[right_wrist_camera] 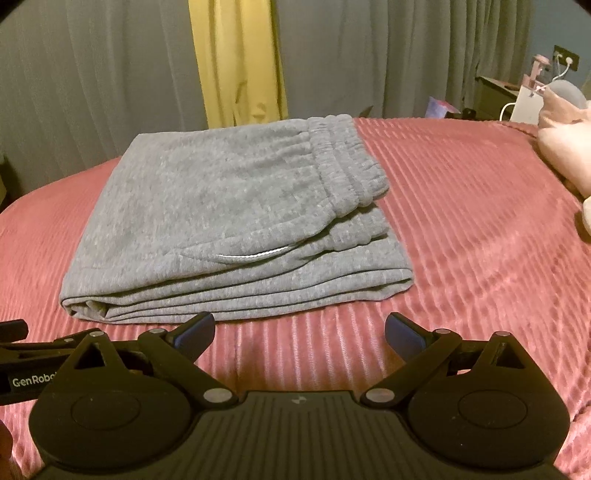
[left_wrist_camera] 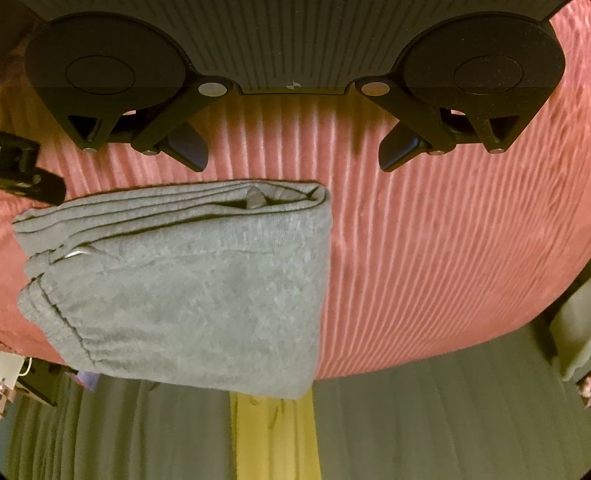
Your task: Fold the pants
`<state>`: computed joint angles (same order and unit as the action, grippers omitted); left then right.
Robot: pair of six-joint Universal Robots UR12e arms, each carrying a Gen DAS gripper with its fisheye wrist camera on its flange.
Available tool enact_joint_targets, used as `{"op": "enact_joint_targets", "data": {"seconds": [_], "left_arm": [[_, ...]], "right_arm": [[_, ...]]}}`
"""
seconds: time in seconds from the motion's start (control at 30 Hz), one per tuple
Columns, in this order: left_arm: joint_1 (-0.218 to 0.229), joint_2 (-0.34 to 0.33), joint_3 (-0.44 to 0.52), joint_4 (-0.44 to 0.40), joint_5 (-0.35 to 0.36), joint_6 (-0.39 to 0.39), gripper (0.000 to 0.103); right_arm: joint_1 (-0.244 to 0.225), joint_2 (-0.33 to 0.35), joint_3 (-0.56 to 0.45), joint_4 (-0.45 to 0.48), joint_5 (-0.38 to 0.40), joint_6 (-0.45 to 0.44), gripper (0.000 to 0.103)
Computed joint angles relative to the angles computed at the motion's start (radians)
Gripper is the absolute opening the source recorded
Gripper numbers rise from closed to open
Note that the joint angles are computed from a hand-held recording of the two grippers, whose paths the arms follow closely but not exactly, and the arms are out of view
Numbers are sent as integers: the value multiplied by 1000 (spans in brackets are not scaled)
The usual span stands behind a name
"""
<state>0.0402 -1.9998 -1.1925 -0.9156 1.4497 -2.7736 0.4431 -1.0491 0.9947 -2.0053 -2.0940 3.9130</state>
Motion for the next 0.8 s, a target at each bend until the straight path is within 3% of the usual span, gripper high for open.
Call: {"op": "enact_joint_targets", "data": {"seconds": [0.8], "left_arm": [[2, -14, 21, -24, -14, -10, 101]], "right_arm": [[-4, 4, -3, 20, 1, 9, 99]]}}
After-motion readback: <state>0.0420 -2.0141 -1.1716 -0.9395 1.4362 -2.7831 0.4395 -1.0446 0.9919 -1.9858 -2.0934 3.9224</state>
